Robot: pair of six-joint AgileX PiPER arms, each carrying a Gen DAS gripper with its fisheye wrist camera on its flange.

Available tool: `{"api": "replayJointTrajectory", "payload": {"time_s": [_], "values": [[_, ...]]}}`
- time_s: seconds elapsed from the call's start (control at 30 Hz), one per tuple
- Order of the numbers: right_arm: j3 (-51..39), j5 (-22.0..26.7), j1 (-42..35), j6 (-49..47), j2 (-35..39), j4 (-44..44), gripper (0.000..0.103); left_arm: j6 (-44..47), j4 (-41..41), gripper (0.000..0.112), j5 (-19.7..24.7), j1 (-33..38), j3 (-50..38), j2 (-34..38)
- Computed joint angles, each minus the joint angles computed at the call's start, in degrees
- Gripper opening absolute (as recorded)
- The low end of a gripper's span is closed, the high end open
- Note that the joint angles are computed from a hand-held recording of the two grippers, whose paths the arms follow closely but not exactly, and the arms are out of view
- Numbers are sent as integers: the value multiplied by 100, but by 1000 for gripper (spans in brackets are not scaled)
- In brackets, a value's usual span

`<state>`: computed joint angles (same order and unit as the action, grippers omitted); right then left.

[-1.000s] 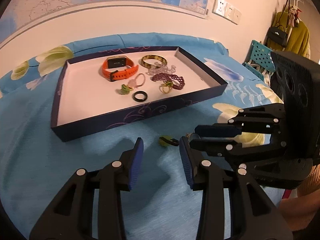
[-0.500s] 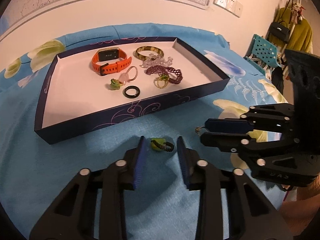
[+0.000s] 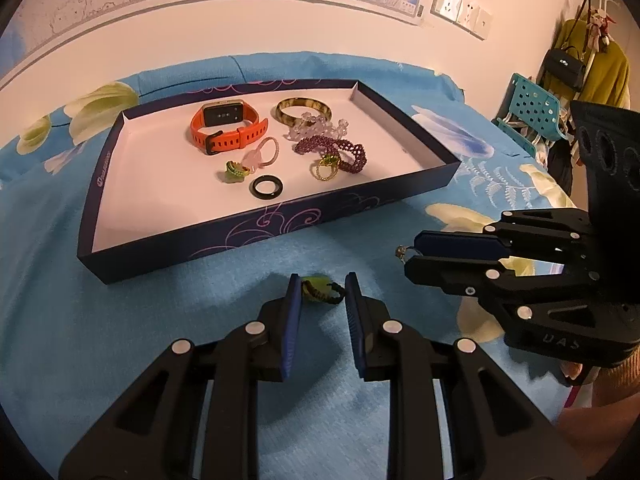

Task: Organize jewelry
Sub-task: 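Grasp the green-stone ring with the left tool while the right tool grasps the silver ring, then carry the green ring and silver ring over the navy box with both tools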

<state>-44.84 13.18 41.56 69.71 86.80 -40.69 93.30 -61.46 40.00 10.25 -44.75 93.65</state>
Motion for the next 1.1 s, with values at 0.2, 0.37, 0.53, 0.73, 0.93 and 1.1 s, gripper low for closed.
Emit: {"api": "replayJointTrajectory", "payload": {"time_s": [0.2, 0.37, 0.53, 0.73, 0.93, 1.1], "values": [[7, 45, 13, 252, -111, -266, 16, 40, -87, 22, 191, 174, 17, -202], [-15, 50, -30, 388, -207, -438, 16, 52, -148, 22, 371, 325, -38, -395], [-74, 102, -28, 574, -259, -651, 16, 17, -203, 22, 445, 361, -125, -477], [-160, 116, -54, 671, -256, -802, 16, -33, -258, 22, 436, 332, -189, -526], [-249, 72, -125, 608, -232, -819, 16, -37, -319, 22, 422, 314, -246, -540], [-304, 70, -164, 664, -232, -920, 16, -80, -354, 22, 416, 292, -313, -532]]}}
